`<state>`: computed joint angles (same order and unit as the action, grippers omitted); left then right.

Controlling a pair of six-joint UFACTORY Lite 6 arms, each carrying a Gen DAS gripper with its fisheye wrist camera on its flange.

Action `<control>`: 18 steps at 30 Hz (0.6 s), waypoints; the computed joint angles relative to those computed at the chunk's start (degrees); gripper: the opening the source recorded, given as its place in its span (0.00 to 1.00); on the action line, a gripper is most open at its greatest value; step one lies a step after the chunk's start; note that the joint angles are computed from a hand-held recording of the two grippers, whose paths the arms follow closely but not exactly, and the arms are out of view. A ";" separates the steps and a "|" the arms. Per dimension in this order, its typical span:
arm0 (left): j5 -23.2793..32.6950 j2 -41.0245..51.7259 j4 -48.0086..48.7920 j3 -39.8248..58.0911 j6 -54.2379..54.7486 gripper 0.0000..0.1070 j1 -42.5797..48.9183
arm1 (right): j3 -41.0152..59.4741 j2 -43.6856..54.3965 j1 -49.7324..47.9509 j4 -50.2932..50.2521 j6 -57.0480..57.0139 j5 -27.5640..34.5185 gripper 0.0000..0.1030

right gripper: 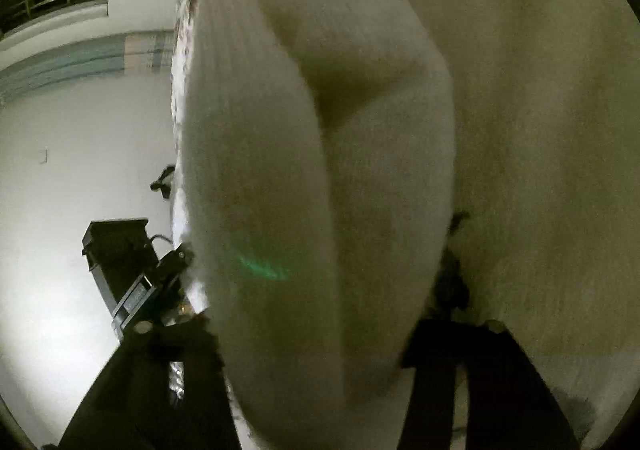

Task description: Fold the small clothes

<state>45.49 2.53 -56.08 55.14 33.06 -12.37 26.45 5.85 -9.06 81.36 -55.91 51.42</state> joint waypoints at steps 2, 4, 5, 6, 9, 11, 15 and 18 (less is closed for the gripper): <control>1.84 -1.41 2.81 1.94 -1.88 0.24 0.34 | -0.08 -6.08 3.84 -2.35 7.47 -3.47 0.44; 3.90 -1.17 4.79 4.84 -2.71 0.24 1.22 | 1.22 -10.74 7.45 -5.24 15.18 -5.91 0.43; 5.14 -0.25 5.12 6.74 -2.76 0.24 2.08 | 2.68 -12.32 9.00 -6.66 19.02 -6.68 0.43; 7.05 0.95 5.82 9.51 -3.14 0.24 3.50 | 4.30 -13.07 10.14 -7.69 22.02 -7.04 0.43; 12.52 5.64 7.79 19.89 -4.73 0.24 7.47 | 11.36 -13.11 13.86 -10.54 30.19 -8.39 0.43; 16.16 11.13 10.81 30.63 -7.26 0.24 9.32 | 19.87 -8.31 16.41 -11.27 33.35 -9.26 0.43; 20.62 25.68 14.05 54.62 -11.37 0.24 12.18 | 36.95 5.56 17.65 -10.14 33.43 -9.20 0.43; 21.37 38.34 17.22 72.60 -15.10 0.24 12.70 | 50.63 17.91 17.96 -10.54 33.87 -8.83 0.43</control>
<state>66.86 40.88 -38.86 127.74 17.97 0.33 77.08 23.76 8.90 70.82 -22.05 42.59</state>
